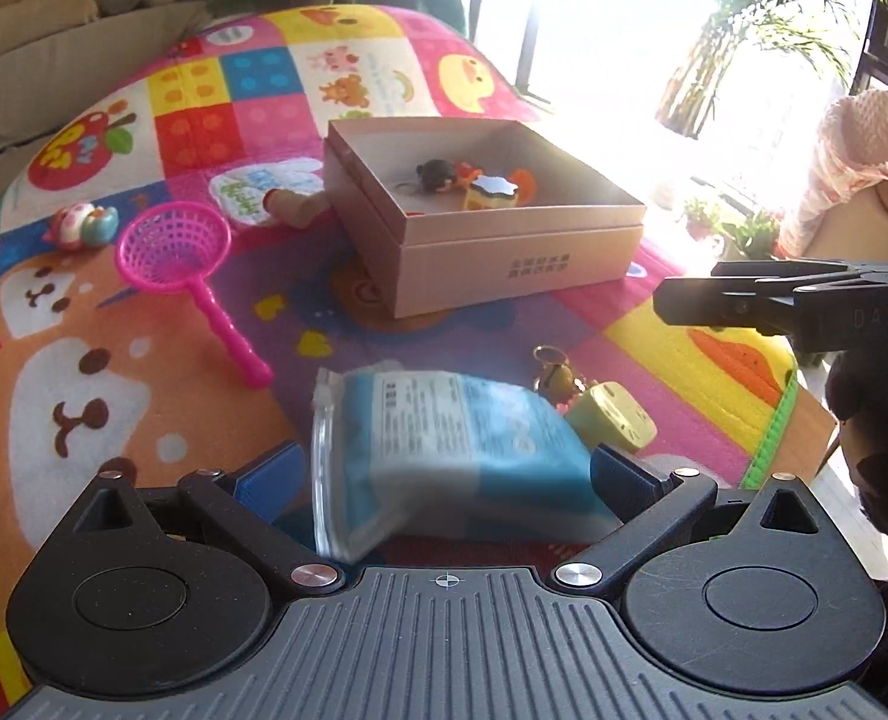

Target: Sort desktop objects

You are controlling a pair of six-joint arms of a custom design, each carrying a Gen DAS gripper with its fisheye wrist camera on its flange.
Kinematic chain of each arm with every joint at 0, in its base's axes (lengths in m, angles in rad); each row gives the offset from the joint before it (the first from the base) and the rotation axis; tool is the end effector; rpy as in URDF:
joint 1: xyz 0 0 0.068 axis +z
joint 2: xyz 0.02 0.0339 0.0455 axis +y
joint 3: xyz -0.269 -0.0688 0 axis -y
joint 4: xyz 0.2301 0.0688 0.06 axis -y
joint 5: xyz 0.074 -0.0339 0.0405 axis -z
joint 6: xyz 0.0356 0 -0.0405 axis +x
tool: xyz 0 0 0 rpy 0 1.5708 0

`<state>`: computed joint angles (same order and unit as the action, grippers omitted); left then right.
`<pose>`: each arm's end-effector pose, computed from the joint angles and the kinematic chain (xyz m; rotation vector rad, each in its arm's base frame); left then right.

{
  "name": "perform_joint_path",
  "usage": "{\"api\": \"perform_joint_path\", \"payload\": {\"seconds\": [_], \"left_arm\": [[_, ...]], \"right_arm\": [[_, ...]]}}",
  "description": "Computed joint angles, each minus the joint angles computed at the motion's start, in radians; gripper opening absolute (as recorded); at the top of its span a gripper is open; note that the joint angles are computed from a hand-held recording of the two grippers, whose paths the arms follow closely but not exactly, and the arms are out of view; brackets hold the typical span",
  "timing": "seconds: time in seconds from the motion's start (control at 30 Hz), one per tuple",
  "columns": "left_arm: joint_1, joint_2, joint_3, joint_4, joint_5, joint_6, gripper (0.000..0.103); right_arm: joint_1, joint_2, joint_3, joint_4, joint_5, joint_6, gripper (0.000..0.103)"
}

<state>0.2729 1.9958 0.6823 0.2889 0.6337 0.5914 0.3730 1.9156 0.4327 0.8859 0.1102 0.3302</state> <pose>0.2954 0.0608 0.0636 0.5884 2.2964 -0.4260 0.2634 0.0989 0.0812 0.0170 2.1775 0.2842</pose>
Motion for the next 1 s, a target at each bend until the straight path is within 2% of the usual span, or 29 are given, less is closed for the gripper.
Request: {"api": "perform_joint_path", "payload": {"seconds": [0.13,0.17,0.2,0.27,0.37,0.5,0.63,0.73,0.87,1.0], "left_arm": [[0.001,0.021,-0.012,0.104,-0.082,-0.035,0.103],[0.011,0.029,-0.007,0.111,-0.076,-0.037,0.103],[0.021,0.033,0.005,0.107,-0.081,-0.045,0.103],[0.028,0.036,0.002,0.164,-0.122,-0.08,0.103],[0.039,0.04,0.002,0.239,-0.197,-0.12,0.103],[0.077,0.042,0.039,0.207,-0.202,-0.142,0.103],[0.111,0.05,0.071,0.152,-0.161,-0.164,0.103],[0.131,0.049,0.074,0.134,-0.132,-0.167,0.103],[0.156,0.034,0.062,0.134,-0.099,-0.156,0.103],[0.163,0.033,0.056,0.131,-0.065,-0.153,0.103]], "right_arm": [[0.001,0.006,-0.005,-0.024,0.01,-0.061,0.103],[0.007,0.013,-0.002,-0.035,-0.005,-0.074,0.102],[0.016,0.022,0.002,-0.039,-0.018,-0.083,0.1],[0.045,0.042,0.029,-0.081,-0.052,-0.109,0.085],[0.081,0.091,0.085,-0.128,-0.076,-0.106,0.084],[0.089,0.137,0.157,-0.189,-0.09,-0.076,0.083],[0.115,0.145,0.218,-0.298,-0.065,-0.113,0.064],[0.142,0.101,0.232,-0.375,-0.006,-0.169,0.064],[0.1,-0.095,0.199,-0.417,0.019,-0.242,0.063],[0.014,-0.224,0.277,-0.444,0.052,-0.27,0.063]]}}
